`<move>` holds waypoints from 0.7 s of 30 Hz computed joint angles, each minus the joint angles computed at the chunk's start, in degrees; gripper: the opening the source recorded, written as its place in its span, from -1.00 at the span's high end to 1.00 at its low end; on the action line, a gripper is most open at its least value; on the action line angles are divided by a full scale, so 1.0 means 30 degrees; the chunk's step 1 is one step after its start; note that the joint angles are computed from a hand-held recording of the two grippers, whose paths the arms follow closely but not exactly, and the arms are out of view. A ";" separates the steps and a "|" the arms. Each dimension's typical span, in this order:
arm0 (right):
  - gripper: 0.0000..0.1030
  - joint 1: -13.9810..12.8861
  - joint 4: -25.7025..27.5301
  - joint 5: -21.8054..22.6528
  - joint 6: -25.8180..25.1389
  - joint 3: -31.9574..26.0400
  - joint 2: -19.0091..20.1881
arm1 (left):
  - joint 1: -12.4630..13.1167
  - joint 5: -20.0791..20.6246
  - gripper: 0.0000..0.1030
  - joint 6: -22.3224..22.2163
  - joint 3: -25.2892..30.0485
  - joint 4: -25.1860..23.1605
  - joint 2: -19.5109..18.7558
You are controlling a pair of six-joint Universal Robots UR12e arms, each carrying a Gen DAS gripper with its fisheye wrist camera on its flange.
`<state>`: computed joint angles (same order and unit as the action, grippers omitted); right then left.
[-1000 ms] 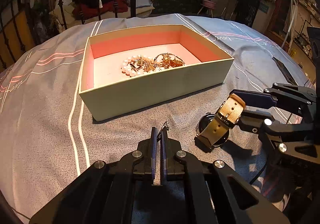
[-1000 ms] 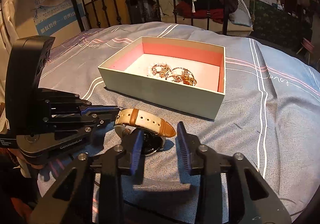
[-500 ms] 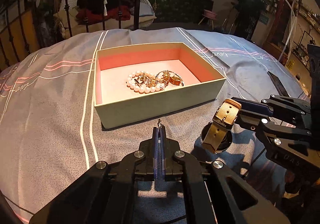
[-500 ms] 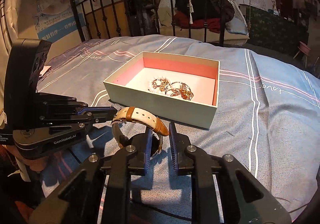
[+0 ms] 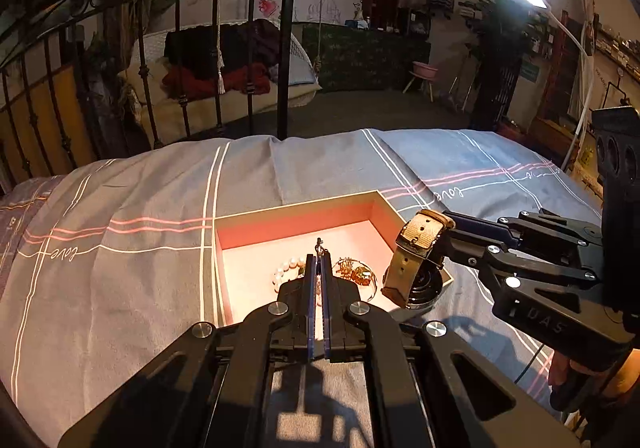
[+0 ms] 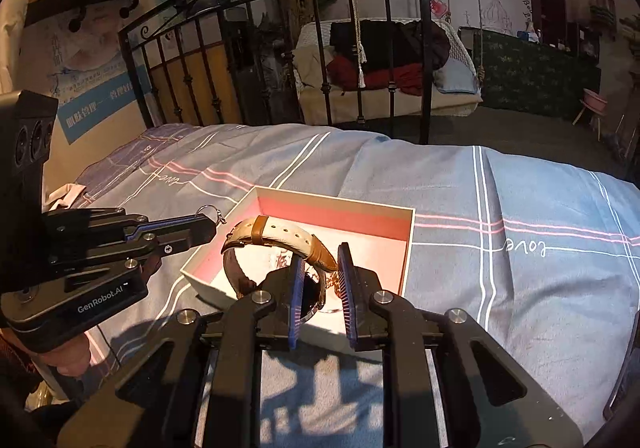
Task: Organize jewelry
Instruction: 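Carry the silver ring and watch over the box and lower them inside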
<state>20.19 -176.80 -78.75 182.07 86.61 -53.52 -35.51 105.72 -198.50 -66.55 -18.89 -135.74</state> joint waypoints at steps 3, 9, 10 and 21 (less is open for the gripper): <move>0.66 0.0046 0.0425 -0.0408 0.0006 -0.0869 0.0482 | 0.0073 0.0285 0.96 -0.0095 0.0799 -0.0547 -0.0411; 0.65 0.0225 0.1382 -0.0967 -0.0153 -0.1886 0.1222 | 0.0251 0.0595 0.96 -0.0331 0.2026 -0.1610 -0.1059; 0.65 0.0224 0.1482 -0.0971 -0.0089 -0.1955 0.1302 | 0.0280 0.0589 0.96 -0.0337 0.2186 -0.1778 -0.1142; 0.65 0.0033 0.2448 -0.0830 0.0421 -0.2499 0.1829 | 0.0561 -0.0092 0.96 -0.1107 0.2891 -0.3519 -0.1620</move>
<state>20.29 -169.46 -81.23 183.33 79.11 -48.03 -33.82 105.44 -201.82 -57.88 -29.45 -140.60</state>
